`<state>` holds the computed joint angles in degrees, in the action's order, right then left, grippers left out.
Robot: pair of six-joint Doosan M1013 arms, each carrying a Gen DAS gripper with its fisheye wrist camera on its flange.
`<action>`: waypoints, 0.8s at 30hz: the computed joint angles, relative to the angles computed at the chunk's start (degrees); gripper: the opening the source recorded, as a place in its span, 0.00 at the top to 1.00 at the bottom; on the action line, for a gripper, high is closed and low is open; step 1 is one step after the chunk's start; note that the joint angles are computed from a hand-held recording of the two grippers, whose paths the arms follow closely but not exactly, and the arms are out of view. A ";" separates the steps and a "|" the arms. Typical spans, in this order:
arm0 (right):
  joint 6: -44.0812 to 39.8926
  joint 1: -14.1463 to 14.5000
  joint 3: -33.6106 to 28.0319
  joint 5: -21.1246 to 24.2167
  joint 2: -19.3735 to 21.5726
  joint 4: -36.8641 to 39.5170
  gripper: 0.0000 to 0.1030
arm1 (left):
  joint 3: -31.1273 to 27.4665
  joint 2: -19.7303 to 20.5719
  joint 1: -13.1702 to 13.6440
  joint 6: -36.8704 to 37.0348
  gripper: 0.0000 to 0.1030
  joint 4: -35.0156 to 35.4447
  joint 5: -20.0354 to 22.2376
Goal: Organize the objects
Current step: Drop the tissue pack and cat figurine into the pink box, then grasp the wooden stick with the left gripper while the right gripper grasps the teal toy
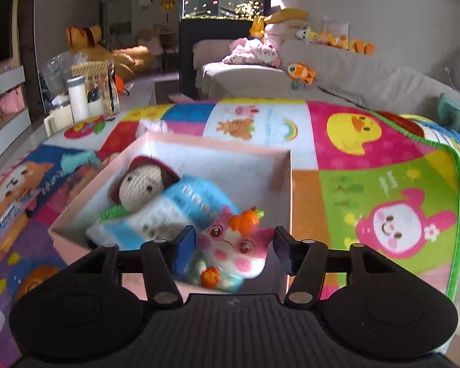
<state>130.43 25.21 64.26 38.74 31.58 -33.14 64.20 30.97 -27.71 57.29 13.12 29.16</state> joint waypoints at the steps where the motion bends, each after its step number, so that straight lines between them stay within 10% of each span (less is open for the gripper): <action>1: 0.26 0.16 0.66 -0.32 -0.42 -0.08 0.37 | -0.24 0.20 0.31 -0.35 0.53 -0.30 1.30; 8: 0.80 2.06 1.37 -0.46 -2.34 -3.26 0.31 | -4.42 3.75 0.29 -7.44 0.53 6.88 9.40; 13: -4.38 3.05 -1.59 -2.51 -2.34 2.11 0.24 | -9.88 7.54 0.74 0.50 0.52 0.35 15.32; 18: -16.96 3.66 -10.17 0.13 1.31 16.33 0.24 | -5.48 5.62 1.55 -1.40 0.74 -1.65 8.67; 24: -24.73 5.75 -28.35 9.06 12.38 20.55 0.25 | 6.37 0.24 3.58 -5.84 0.74 -2.77 -5.35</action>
